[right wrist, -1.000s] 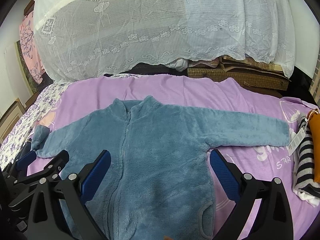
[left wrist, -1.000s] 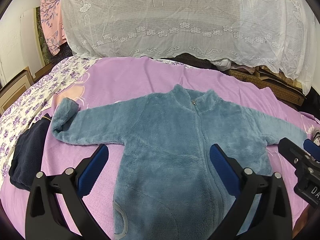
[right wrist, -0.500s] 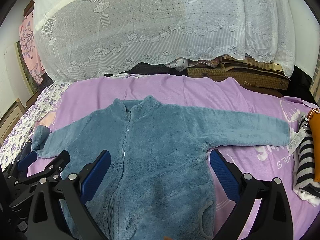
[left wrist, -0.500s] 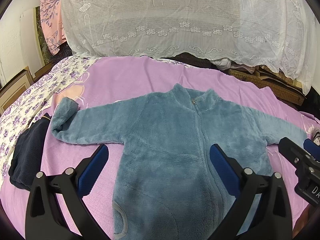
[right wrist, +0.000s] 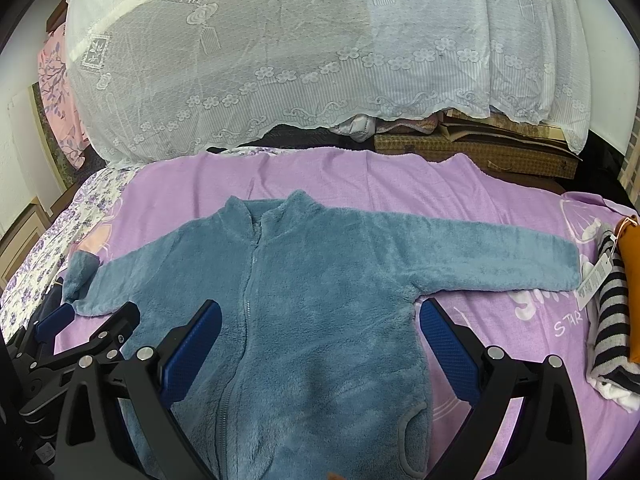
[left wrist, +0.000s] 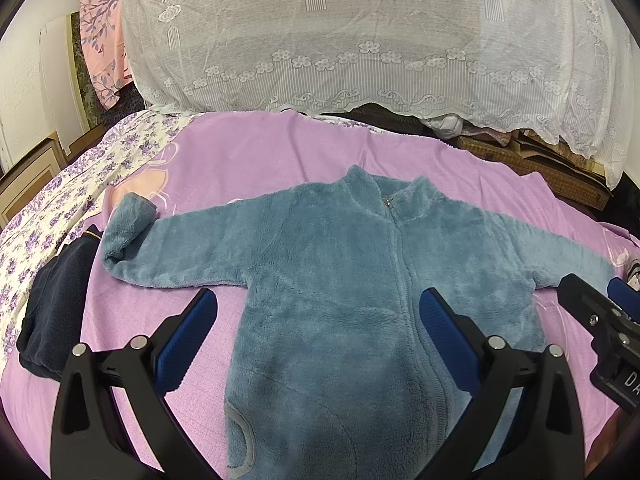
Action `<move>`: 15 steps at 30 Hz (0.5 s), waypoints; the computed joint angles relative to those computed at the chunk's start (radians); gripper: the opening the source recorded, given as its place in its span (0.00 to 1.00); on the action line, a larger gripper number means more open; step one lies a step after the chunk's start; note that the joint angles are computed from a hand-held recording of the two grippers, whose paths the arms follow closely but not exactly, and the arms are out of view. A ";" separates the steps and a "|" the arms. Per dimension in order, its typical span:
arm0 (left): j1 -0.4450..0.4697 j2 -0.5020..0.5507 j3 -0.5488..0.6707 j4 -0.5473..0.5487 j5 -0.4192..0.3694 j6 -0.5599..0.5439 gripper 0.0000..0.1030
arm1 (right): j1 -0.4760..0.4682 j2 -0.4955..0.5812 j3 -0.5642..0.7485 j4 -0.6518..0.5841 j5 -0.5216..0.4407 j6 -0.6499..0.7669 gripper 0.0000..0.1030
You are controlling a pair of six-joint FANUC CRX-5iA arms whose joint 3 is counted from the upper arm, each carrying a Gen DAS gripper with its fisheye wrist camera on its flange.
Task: Fold small clothes
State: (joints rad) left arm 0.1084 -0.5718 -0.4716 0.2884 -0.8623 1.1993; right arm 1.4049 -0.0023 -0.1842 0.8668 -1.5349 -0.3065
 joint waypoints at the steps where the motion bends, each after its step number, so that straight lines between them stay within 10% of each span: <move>1: 0.000 0.000 0.000 -0.002 -0.001 0.001 0.96 | -0.005 0.000 0.001 0.000 0.001 0.002 0.97; 15: -0.048 0.101 0.036 -0.140 -0.024 0.102 0.96 | -0.074 -0.096 -0.218 0.067 0.119 -0.206 0.97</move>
